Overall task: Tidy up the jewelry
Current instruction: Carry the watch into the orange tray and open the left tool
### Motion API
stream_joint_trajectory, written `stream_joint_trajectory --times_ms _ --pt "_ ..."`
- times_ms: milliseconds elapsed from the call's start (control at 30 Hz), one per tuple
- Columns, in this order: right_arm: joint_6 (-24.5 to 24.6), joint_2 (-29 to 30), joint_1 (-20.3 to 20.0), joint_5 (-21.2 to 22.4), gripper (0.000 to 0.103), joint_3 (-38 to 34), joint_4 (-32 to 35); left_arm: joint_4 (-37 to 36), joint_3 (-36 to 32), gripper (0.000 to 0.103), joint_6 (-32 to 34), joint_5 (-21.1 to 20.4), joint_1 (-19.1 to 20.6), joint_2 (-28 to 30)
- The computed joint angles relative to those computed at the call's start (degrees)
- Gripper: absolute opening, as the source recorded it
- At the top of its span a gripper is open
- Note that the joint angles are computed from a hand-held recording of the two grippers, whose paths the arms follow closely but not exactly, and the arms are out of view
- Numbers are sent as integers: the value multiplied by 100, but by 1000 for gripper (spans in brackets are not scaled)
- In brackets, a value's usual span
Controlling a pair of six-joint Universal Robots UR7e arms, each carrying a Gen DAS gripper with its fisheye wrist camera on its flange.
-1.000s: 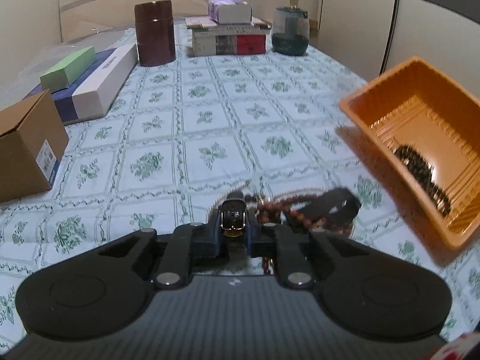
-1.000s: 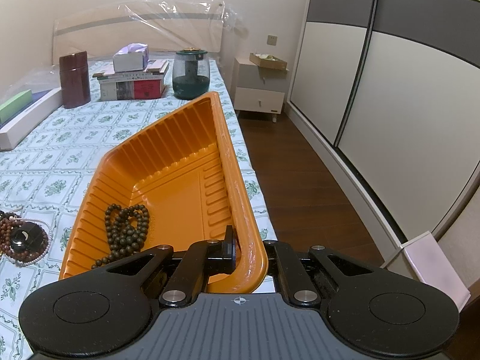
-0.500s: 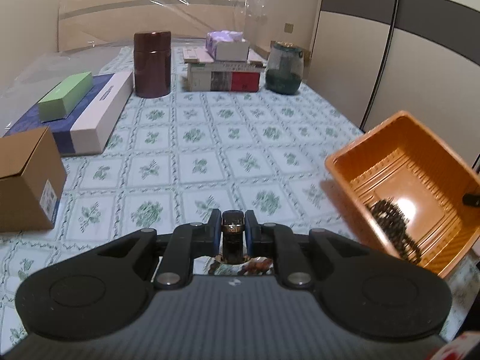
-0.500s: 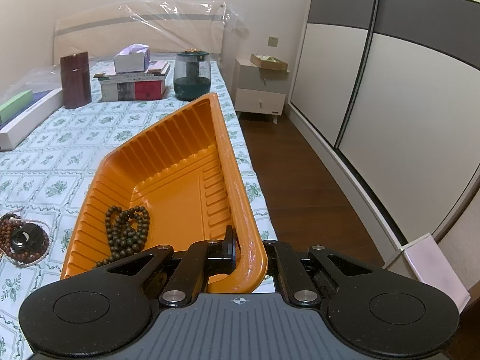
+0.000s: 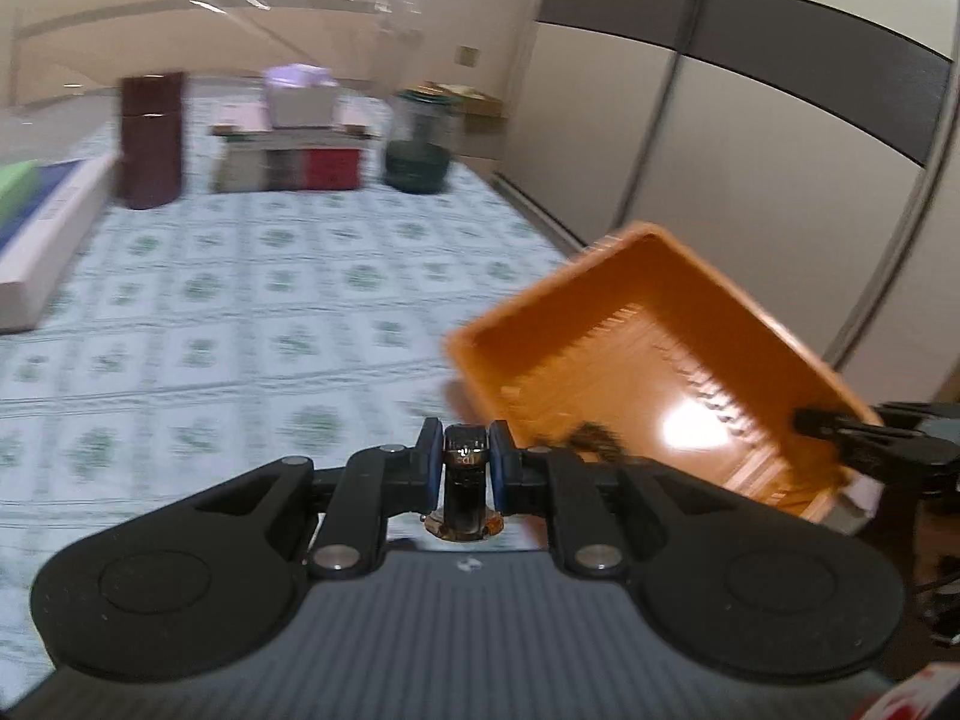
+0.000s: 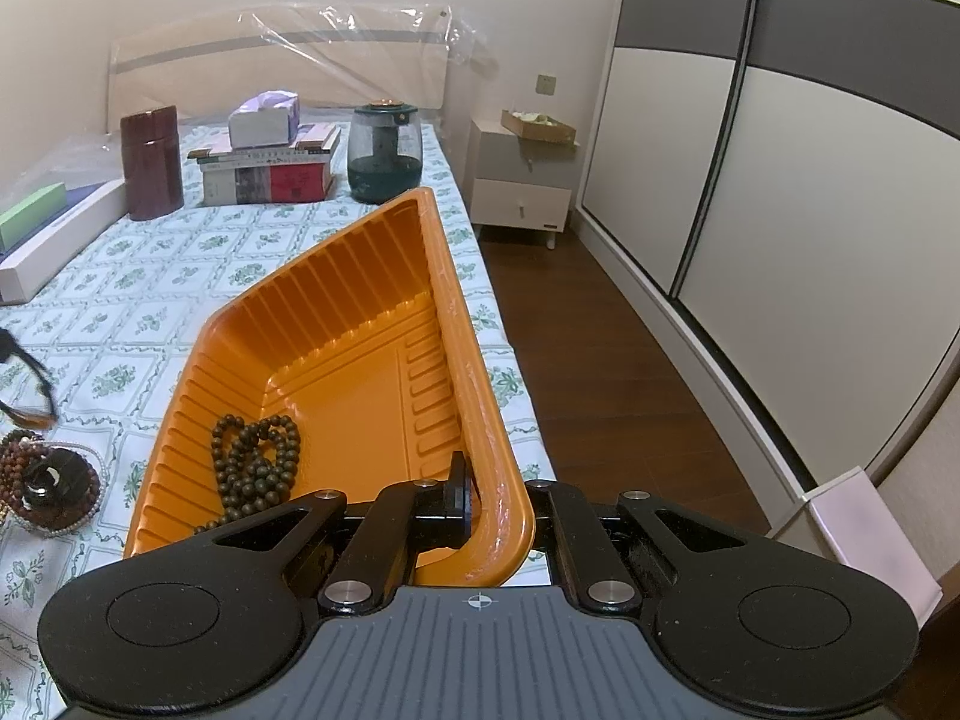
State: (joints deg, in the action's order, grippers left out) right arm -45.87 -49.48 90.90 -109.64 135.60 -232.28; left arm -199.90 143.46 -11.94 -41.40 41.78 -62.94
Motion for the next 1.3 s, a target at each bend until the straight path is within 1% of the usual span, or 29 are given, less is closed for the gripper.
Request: stream_joint_trajectory --times_ms 167,267,367,533,700,733,767,800,833,967,1067,1200,1300 --pt "-4 6 -8 8 6 6 -12 -98 -329 14 102 -670 -42 566" --pt "3 14 -28 23 6 11 -25 -136 -500 14 163 -951 -46 881" --pt "12 18 -38 37 6 19 -36 -135 -608 14 177 -1207 -16 1074" --pt "12 12 -42 50 6 22 -28 -22 -764 14 222 -1405 51 1301" --pt "17 -9 -61 71 6 29 -9 38 -817 14 205 -1429 63 1393" --pt "15 -12 -60 72 6 31 -7 -12 -817 15 196 -1478 84 1383" --pt "13 -16 -61 71 6 34 1 -73 -808 19 178 -1495 91 1372" --pt "17 -10 -58 64 6 27 0 -98 -794 20 193 -1503 98 1340" --pt "19 -15 -65 79 6 34 2 -107 -781 20 209 -1454 87 1306" --pt "29 -13 -60 93 6 45 -10 -190 -562 20 140 -1030 49 1003" --pt "25 -20 -66 107 6 65 -33 -255 -277 22 -25 -532 33 666" --pt "21 -10 -67 100 6 66 -45 -213 197 25 -351 282 -8 139" --pt "15 -2 -64 91 6 62 -57 -20 559 26 -729 839 -32 -307"
